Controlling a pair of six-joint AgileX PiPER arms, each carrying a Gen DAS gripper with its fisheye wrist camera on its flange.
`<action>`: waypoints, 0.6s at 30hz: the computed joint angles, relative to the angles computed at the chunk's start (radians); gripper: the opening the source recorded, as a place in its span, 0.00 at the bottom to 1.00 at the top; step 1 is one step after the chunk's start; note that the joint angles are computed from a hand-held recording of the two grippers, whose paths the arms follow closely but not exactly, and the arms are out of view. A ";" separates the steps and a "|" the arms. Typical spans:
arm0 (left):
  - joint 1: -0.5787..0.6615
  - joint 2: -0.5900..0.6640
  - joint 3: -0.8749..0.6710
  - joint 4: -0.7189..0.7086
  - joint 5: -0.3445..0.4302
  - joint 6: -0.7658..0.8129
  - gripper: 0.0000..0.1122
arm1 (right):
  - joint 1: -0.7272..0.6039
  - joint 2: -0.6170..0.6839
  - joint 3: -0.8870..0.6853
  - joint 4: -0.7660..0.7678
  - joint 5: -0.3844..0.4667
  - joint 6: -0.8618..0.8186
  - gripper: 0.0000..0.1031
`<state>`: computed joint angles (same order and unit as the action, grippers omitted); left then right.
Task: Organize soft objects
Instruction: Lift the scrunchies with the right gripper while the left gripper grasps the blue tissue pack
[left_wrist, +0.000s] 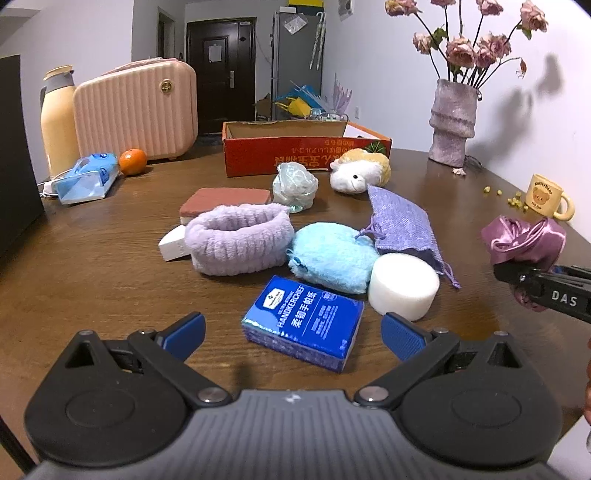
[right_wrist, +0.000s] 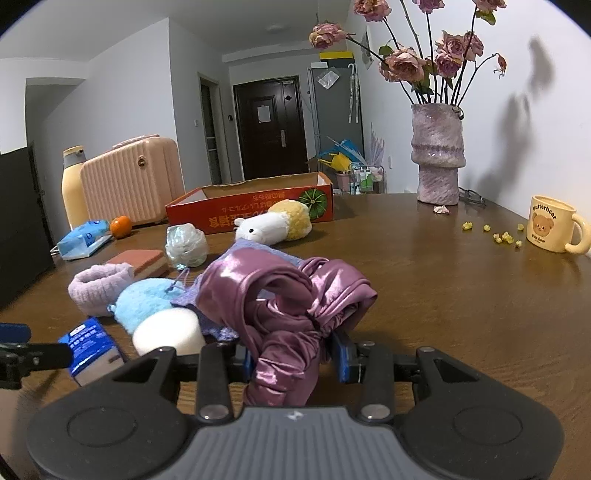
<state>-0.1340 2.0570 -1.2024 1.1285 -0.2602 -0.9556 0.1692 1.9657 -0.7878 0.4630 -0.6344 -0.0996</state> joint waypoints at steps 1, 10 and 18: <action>-0.004 0.009 -0.014 0.024 0.007 -0.024 0.92 | -0.003 0.003 -0.003 -0.005 0.001 -0.001 0.37; -0.033 0.108 -0.157 0.322 0.067 -0.334 0.92 | -0.024 0.052 -0.046 -0.060 0.030 0.034 0.38; -0.049 0.169 -0.238 0.576 0.096 -0.607 0.92 | -0.046 0.057 -0.044 -0.154 0.038 0.114 0.38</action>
<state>-0.1825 2.2257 -1.4400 1.7046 -0.1642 -1.5623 0.1232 2.0225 -0.8319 0.3088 -0.5959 0.0148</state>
